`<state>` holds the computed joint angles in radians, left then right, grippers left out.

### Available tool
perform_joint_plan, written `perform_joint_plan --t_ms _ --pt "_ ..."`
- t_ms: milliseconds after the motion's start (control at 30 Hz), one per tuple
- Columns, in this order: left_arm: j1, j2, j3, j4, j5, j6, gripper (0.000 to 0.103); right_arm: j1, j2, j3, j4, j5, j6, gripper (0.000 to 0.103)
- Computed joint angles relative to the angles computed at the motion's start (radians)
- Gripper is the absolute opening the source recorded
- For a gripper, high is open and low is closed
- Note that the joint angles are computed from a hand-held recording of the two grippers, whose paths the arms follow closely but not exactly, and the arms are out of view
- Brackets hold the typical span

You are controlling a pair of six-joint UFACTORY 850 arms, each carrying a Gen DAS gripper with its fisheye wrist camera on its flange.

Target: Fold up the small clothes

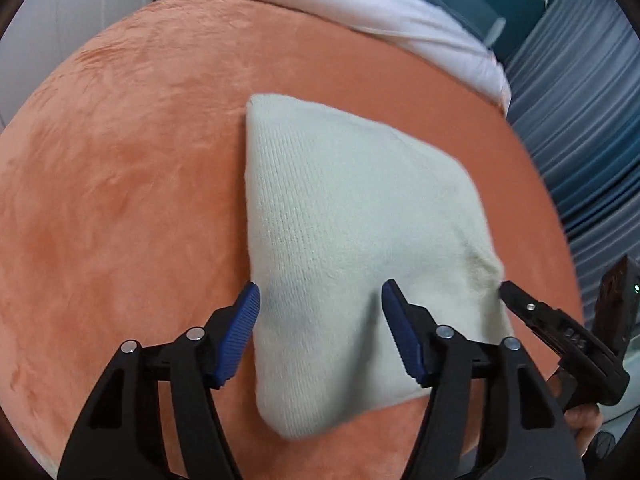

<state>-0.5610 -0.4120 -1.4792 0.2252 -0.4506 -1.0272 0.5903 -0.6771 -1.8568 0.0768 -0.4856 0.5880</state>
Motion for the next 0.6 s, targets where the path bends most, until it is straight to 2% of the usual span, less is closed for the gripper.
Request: perform_joint_plan --t_ms 67,100,133,167,200,233,300,367,400,433,467,500,567,600 --pt "-0.009 0.030 0.036 0.040 -0.001 -0.052 0.070 0.013 0.041 0.030 -0.011 0.032 -0.029 0.035" --pt "-0.011 0.031 0.041 0.019 -0.017 -0.036 0.070 0.020 0.036 0.016 -0.002 0.015 -0.077 0.034" --pt "-0.011 0.023 0.039 -0.028 -0.045 0.010 0.070 0.024 0.020 -0.003 0.007 -0.019 -0.116 0.032" --pt "-0.010 0.014 0.034 -0.062 -0.069 0.043 0.071 0.027 -0.024 -0.050 0.025 -0.091 -0.162 0.028" --pt "-0.011 0.009 0.044 -0.079 -0.081 0.060 0.072 0.028 -0.061 -0.082 0.030 -0.162 -0.181 0.019" --pt "-0.011 0.006 0.053 -0.097 -0.092 0.072 0.072 0.030 -0.082 -0.073 0.017 -0.191 -0.188 0.012" --pt "-0.013 0.013 0.087 -0.133 -0.089 0.085 0.072 0.040 -0.052 -0.029 -0.007 -0.151 -0.167 0.012" --pt "-0.014 0.029 0.110 -0.123 -0.071 0.055 0.074 0.036 -0.037 -0.034 0.042 -0.161 -0.158 0.011" --pt "-0.016 0.028 0.106 -0.112 -0.080 0.047 0.074 0.035 -0.015 -0.009 0.076 -0.127 -0.170 0.010" --pt "-0.019 0.020 0.093 -0.092 -0.096 0.037 0.074 0.036 -0.015 -0.009 0.081 -0.129 -0.182 0.008" --pt "-0.025 0.008 0.074 -0.061 -0.121 0.022 0.075 0.040 -0.037 -0.038 0.054 -0.169 -0.167 0.007" --pt "-0.033 -0.006 0.052 -0.031 -0.152 0.013 0.076 0.039 -0.064 -0.049 0.054 -0.199 -0.174 0.001" --pt "-0.048 -0.027 0.014 0.023 -0.211 -0.014 0.078 0.038 -0.059 -0.021 0.091 -0.156 -0.190 0.000" --pt "-0.056 -0.031 0.000 0.041 -0.235 -0.025 0.078 0.036 -0.055 -0.026 0.100 -0.168 -0.174 0.000"
